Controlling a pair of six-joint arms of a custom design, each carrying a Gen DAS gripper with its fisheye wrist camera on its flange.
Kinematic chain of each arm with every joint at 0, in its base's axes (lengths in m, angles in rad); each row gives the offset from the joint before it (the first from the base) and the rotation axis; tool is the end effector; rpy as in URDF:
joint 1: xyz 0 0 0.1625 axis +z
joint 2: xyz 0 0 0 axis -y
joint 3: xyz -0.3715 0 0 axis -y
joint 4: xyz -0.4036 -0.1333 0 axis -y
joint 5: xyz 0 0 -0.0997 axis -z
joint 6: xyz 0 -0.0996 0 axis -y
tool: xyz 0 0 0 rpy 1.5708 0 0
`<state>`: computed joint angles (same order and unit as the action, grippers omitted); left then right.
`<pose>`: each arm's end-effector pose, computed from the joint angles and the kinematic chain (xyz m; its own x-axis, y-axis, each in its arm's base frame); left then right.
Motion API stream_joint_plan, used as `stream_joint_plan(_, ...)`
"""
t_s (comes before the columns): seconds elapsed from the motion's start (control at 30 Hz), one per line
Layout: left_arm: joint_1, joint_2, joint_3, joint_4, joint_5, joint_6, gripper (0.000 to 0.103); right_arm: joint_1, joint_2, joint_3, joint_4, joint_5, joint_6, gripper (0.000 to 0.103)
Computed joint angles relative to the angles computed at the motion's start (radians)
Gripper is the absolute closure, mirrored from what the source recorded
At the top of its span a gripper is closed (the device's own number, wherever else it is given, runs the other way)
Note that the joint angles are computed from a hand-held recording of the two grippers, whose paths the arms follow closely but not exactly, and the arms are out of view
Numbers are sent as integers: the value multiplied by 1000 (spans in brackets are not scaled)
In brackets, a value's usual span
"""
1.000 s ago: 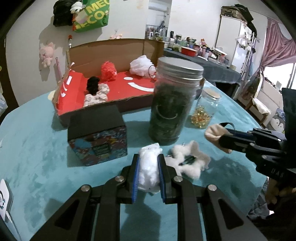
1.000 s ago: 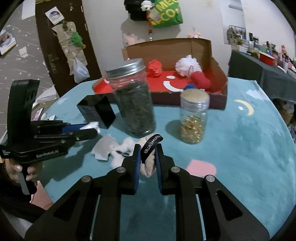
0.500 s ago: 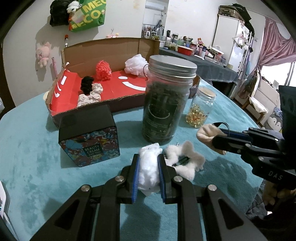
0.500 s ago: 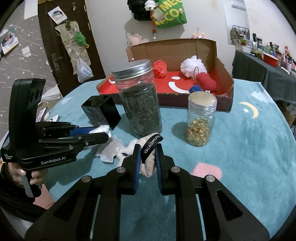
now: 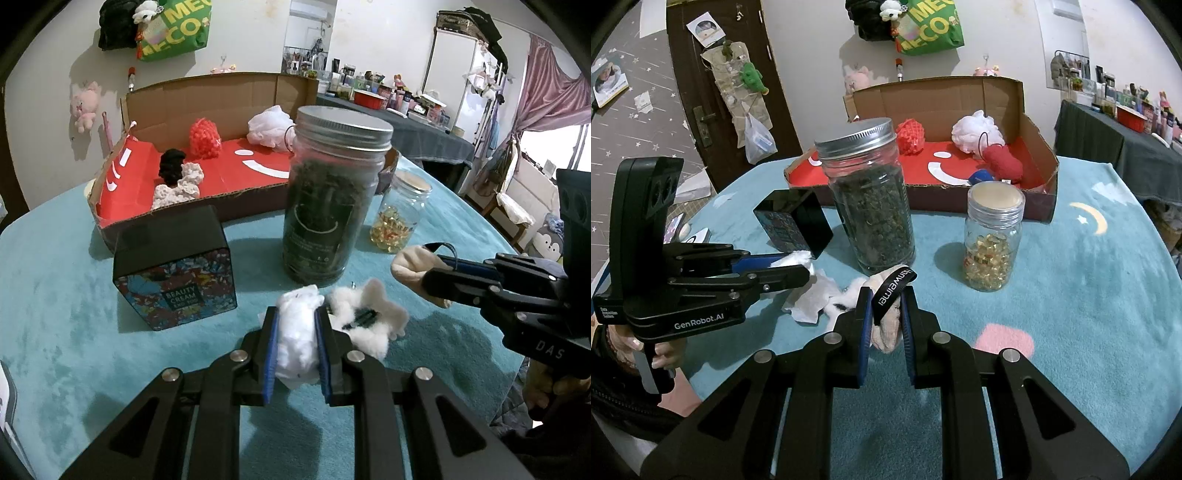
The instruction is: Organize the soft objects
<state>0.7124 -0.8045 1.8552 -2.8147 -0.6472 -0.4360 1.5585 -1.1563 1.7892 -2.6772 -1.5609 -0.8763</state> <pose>-0.2905 -0.5320 0.0401 -0.7760 0.0520 -0.6286 0.4578 0.7319 -0.5047 0.1268 -0.6108 0.2206 -0.6484 -0.6788 0.3447 -0.7613 0.5755 -0.2986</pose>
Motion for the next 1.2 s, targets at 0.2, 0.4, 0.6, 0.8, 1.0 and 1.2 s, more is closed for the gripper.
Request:
stream_joint_plan(0.2,1,0,-1,0,-1,0,83,1,0,3,-4,-3,-2,89)
stream_joint_plan(0.4,1,2,1,0,-4,-3,83,1,0,3,-3,-4,-2,89)
stream_joint_plan(0.6,2,5,1,-3,-6,-1,83,0,-1,6,-2,-7,-3,89)
stream_joint_plan(0.8,2,6,0,-5,-6,-1,83,1,1,7,-2,-11,-2,89)
stream_joint_plan(1.0,4,3,2,-2,-8,-3,83,1,1,7,-1,-14,-1,89)
stream_joint_plan(1.2,-1,-1,18,-1,-3,-26,83,1,1,7,-2,-14,0,89)
